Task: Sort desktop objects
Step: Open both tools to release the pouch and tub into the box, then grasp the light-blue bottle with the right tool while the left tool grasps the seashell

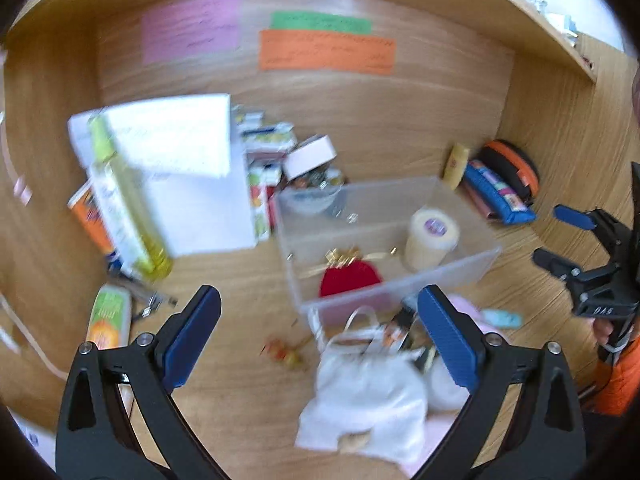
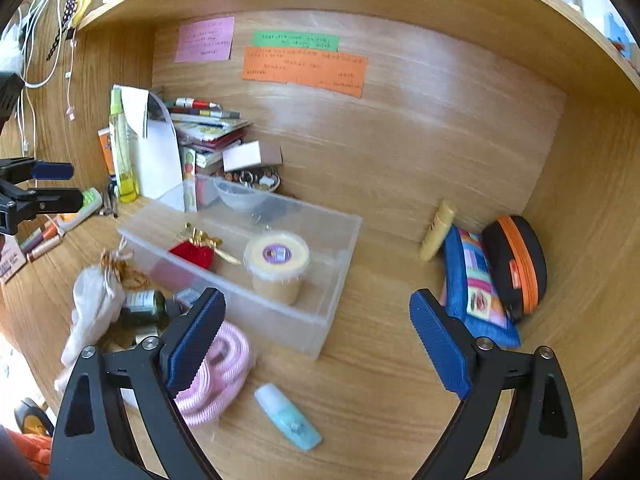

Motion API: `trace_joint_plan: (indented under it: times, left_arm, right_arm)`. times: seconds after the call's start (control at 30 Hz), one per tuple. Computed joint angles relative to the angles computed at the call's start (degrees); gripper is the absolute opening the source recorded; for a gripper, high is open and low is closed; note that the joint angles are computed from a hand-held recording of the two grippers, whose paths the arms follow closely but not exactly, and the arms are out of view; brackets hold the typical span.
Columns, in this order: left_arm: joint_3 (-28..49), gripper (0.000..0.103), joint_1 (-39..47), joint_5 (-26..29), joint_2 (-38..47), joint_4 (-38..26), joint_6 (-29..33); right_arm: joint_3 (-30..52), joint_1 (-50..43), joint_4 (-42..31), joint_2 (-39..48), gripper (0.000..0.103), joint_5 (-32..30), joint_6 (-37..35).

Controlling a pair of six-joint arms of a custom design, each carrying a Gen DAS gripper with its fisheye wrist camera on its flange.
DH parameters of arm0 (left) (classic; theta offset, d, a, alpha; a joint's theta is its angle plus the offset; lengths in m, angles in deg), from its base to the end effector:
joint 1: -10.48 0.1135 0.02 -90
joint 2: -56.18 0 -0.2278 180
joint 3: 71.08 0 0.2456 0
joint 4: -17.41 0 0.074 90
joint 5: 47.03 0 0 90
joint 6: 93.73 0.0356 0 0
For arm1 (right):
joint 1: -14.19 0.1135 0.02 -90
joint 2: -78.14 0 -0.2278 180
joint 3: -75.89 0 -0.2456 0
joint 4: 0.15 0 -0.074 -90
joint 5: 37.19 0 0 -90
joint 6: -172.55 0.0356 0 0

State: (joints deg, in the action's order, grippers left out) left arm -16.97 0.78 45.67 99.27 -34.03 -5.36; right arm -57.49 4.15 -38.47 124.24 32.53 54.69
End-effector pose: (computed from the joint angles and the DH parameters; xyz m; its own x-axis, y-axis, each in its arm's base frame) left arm 0.1753 -0.0317 0.2450 -0.6447 0.0814 -0.7601 0.1854 0.9813 -0.0522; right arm 0.1917 -0.0214 0.2140 -0.4840 -0.3595 -0.7978 -0.3759 0.9087 -0.1814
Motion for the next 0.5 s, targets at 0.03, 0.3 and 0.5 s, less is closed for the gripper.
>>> trace_joint_plan:
  times: [0.03,0.3,0.5]
  left_arm:
    - [-1.4,0.100,1.1,0.6,-1.5,-0.5,0.2]
    - [-10.8,0.100,8.3,4.9,-14.8,-6.1,2.4]
    - [-18.5,0.100,3.0,-0.1,-27.2,-10.0,0.8]
  right_arm:
    - [-0.7,-0.4,-0.1,-0.9,0.092,0.3,-0.4]
    - [-7.4,-9.3,-2.9,-7.2,0.092,-3.0,-3.1]
    - [-12.1,-16.5,-4.2,-6.9,0.092,-5.0,-5.1]
